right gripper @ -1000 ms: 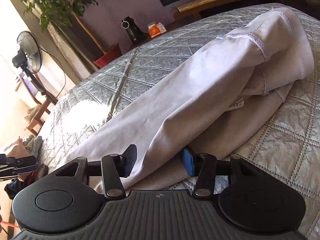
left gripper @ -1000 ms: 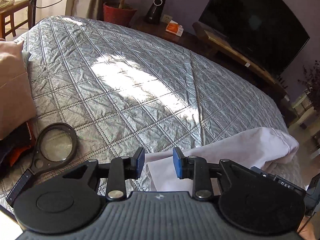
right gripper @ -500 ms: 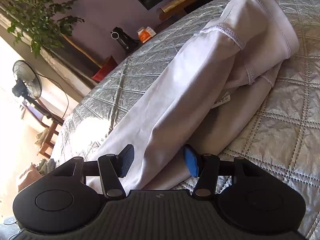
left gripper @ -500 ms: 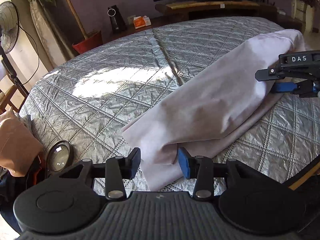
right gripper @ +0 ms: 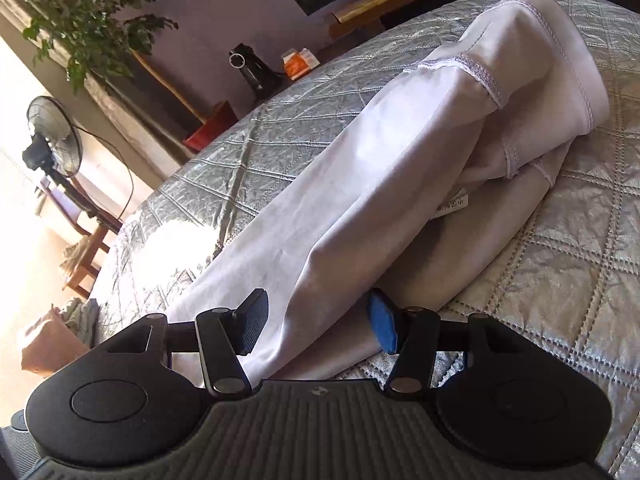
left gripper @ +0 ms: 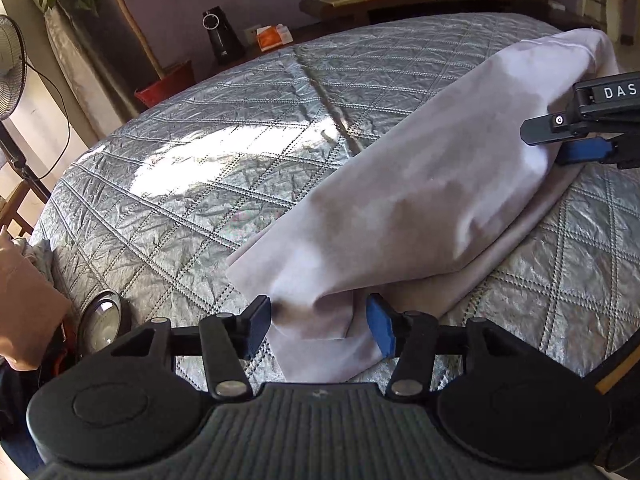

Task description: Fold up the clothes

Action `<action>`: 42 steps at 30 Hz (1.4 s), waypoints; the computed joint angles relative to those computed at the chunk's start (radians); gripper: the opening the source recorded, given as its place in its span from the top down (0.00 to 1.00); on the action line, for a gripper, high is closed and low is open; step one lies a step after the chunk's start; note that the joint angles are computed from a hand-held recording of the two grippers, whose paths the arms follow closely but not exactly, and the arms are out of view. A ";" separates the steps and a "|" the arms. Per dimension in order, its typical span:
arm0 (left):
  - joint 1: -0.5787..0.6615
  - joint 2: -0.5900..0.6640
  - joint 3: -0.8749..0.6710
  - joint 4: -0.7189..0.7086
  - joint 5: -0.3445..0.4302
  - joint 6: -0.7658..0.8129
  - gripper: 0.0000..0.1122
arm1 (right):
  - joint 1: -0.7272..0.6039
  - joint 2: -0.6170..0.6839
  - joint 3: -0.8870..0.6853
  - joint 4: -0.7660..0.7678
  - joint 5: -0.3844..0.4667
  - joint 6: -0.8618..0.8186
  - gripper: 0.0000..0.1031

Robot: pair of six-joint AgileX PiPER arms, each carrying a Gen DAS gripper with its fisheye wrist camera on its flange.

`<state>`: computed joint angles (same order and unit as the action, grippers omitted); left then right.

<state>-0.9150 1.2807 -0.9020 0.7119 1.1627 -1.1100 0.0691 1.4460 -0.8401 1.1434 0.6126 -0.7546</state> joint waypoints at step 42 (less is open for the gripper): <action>0.353 -0.151 -0.019 -0.422 -0.203 0.211 0.81 | -0.048 -0.030 0.013 -0.009 -0.019 0.036 0.33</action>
<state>-0.5623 1.1295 -0.9205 0.2900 0.9601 -0.8986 0.0209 1.4159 -0.8273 1.1341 0.5937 -0.7189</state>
